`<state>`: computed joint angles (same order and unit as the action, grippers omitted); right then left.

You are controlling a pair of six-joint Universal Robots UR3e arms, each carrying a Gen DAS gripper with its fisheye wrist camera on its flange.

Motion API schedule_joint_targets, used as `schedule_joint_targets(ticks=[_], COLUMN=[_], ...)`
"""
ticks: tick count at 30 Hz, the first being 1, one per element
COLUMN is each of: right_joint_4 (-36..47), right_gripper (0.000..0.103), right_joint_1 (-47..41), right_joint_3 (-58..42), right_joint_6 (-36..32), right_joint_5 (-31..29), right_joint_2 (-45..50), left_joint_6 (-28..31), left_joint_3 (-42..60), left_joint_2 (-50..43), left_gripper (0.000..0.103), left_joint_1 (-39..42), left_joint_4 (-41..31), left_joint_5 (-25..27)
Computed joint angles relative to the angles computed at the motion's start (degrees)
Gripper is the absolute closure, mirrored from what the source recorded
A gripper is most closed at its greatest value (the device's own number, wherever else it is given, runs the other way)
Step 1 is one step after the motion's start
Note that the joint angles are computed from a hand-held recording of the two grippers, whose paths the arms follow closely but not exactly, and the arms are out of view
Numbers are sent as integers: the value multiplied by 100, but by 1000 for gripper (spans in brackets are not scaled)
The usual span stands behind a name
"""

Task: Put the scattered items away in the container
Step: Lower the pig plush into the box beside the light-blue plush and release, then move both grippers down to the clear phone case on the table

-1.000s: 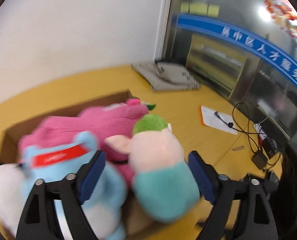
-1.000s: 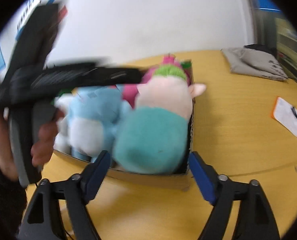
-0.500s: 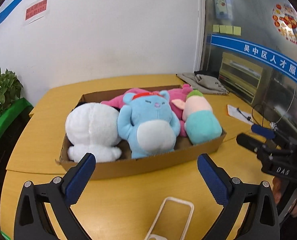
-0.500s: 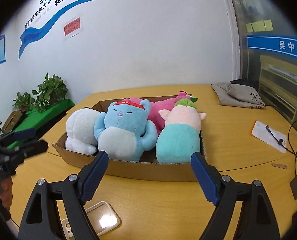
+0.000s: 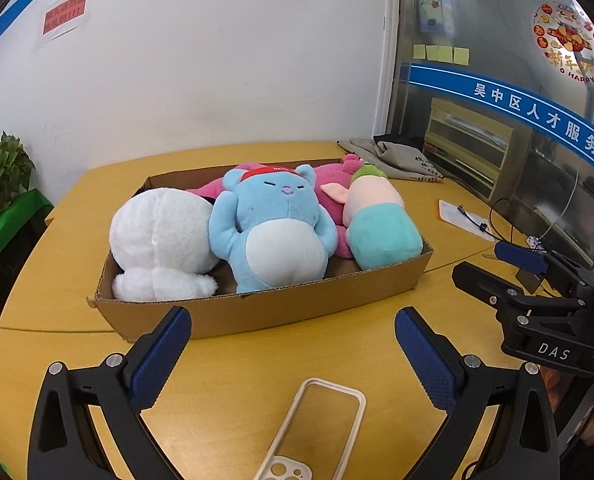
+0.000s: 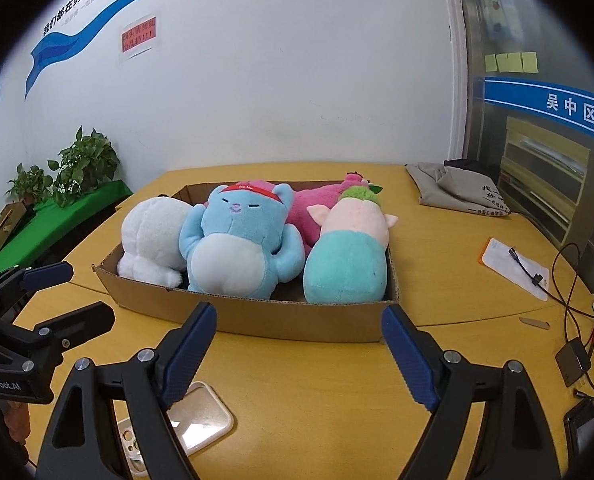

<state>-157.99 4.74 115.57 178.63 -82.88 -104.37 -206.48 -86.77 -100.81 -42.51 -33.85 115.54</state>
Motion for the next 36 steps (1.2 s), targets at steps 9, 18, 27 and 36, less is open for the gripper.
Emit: schedule_joint_targets(ticks=[9,18,27,36], right_joint_4=[97,457,304,132], right_gripper=[18,19,46,96], right_joint_1=[-373,332,768,717], right_joint_3=[309,288,-211,544], right_joint_6=[-106,-1000,-1025,-1197], right_joint_5=[530,442,568,425], right_joint_2=[-291,895,2316,1702], left_joint_6=[-500,-1369,-1706,-1417], left_joint_3=[-832,-2757,-3269,-2745], left_joint_2=[550,1290,1100,694], left_gripper=[0,1,30,89], left_joint_1=[27,421,479,660], left_joint_4=[8,298,396,127], left_joint_5=[-245,-1137,-1830,-1871])
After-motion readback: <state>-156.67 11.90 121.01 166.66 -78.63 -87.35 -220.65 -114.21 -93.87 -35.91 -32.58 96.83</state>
